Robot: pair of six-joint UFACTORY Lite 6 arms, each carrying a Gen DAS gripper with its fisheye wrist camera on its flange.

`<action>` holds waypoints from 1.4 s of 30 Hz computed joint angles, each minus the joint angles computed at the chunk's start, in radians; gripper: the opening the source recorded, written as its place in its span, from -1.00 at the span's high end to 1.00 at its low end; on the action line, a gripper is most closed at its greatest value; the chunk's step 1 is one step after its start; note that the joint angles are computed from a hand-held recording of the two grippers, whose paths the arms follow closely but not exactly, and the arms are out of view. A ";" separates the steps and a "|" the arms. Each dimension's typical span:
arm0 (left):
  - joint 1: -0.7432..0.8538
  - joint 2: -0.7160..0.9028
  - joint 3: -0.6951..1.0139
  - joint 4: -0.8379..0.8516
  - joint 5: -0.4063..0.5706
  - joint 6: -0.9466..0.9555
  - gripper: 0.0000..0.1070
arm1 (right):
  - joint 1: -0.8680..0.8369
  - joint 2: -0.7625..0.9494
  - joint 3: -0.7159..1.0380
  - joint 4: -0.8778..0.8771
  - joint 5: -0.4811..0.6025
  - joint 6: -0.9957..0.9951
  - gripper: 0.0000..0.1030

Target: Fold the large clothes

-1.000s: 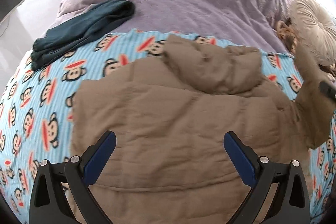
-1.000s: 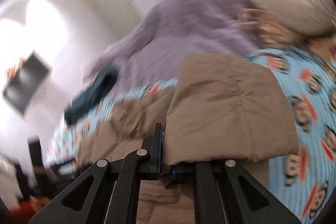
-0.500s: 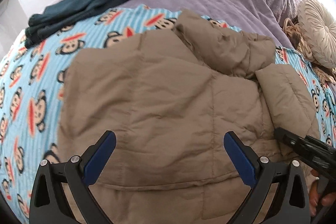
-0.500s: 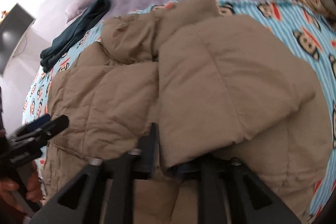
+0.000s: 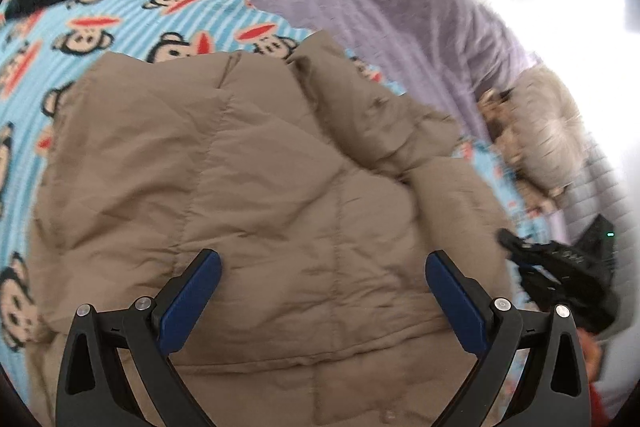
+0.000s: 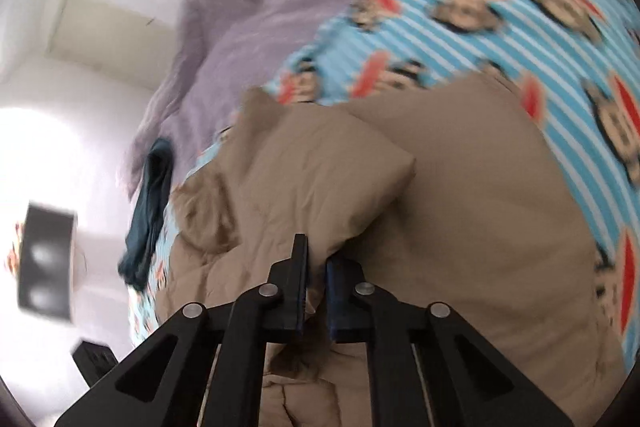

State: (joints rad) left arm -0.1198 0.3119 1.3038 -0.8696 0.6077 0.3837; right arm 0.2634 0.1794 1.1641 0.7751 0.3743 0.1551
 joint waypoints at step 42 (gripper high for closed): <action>0.051 0.001 -0.117 -0.058 0.068 0.128 0.73 | -0.155 -0.227 -0.322 0.055 0.208 -0.209 -0.24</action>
State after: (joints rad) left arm -0.0687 0.3133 1.1865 -0.9275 0.6754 0.5120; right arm 0.1083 -0.0473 0.8422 0.8306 0.5821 -0.0539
